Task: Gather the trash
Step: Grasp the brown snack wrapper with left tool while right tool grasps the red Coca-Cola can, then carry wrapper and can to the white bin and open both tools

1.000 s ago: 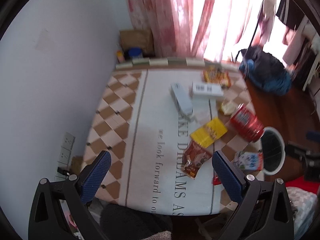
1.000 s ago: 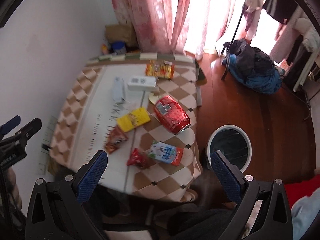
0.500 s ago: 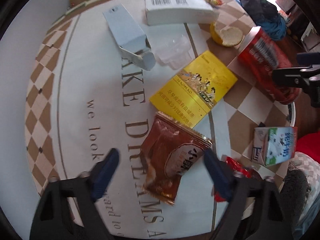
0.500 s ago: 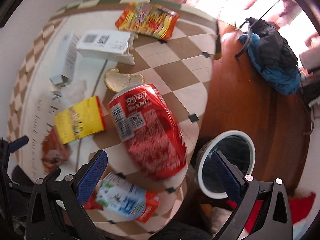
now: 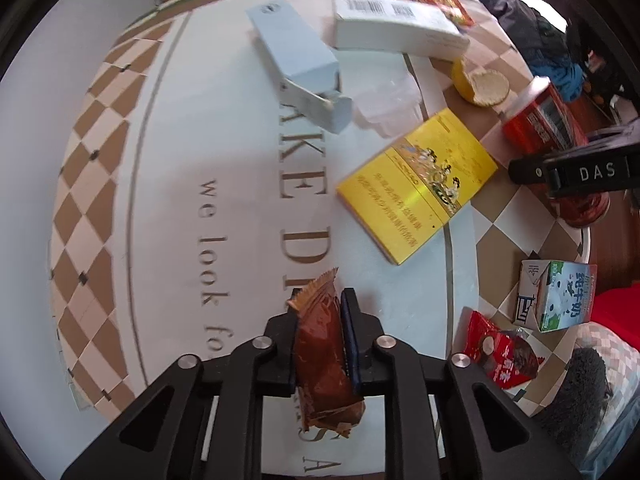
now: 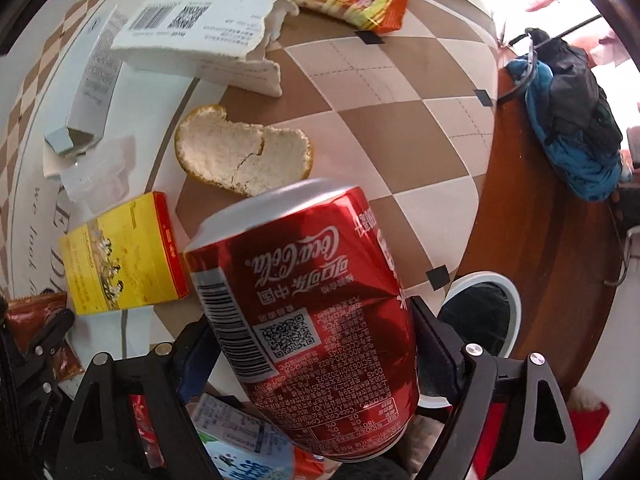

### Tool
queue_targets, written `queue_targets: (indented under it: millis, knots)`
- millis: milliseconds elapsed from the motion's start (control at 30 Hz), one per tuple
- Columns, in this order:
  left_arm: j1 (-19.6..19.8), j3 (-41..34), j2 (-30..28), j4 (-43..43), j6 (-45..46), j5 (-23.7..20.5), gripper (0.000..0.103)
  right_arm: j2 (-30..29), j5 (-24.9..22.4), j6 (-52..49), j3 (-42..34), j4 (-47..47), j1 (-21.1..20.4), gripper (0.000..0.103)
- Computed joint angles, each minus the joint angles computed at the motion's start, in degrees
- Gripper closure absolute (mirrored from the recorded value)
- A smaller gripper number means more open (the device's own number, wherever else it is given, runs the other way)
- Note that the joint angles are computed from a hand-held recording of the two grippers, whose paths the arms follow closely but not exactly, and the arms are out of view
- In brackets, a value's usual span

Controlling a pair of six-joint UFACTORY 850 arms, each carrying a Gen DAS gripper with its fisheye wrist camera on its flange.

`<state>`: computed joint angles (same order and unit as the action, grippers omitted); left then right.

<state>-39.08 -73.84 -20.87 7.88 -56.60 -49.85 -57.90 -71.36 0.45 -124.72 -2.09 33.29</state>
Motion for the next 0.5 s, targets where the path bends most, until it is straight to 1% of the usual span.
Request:
queue_targets:
  millis: [33, 133, 267, 333, 433, 467, 500]
  knots:
    - [-0.03, 0.98, 1.04, 0.64, -0.7, 0.2, 0.09, 1.03, 0.92, 0.87, 1.52, 0.53, -0.13, 0.016]
    - [-0.32, 1.93, 3.73, 3.61, -3.34, -1.13, 0.091, 4.52, 4.27, 2.84, 6.29, 0.54, -0.21, 0.016]
    - [-1.89, 2.42, 6.62, 9.27, -7.96, -3.66, 0.092, 11.26, 10.4, 5.84, 14.17, 1.97, -0.38, 0.016]
    - [-3.02, -0.05, 5.55, 11.99, -10.29, -5.44, 0.092, 14.7, 13.59, 7.27, 17.79, 2.15, -0.58, 0.016]
    - [-4.68, -0.32, 7.25, 16.37, -14.5, -6.75, 0.092, 21.77, 19.3, 10.55, 25.12, 1.85, -0.9, 0.016]
    - [-5.75, -0.86, 8.0, 18.33, -16.26, -7.87, 0.092, 23.42, 20.48, 11.64, 26.55, 1.88, -0.97, 0.016]
    - [-5.68, -1.94, 7.98, 19.63, -16.46, -8.52, 0.092, 25.42, 21.84, 12.78, 28.46, 2.12, -1.05, 0.016]
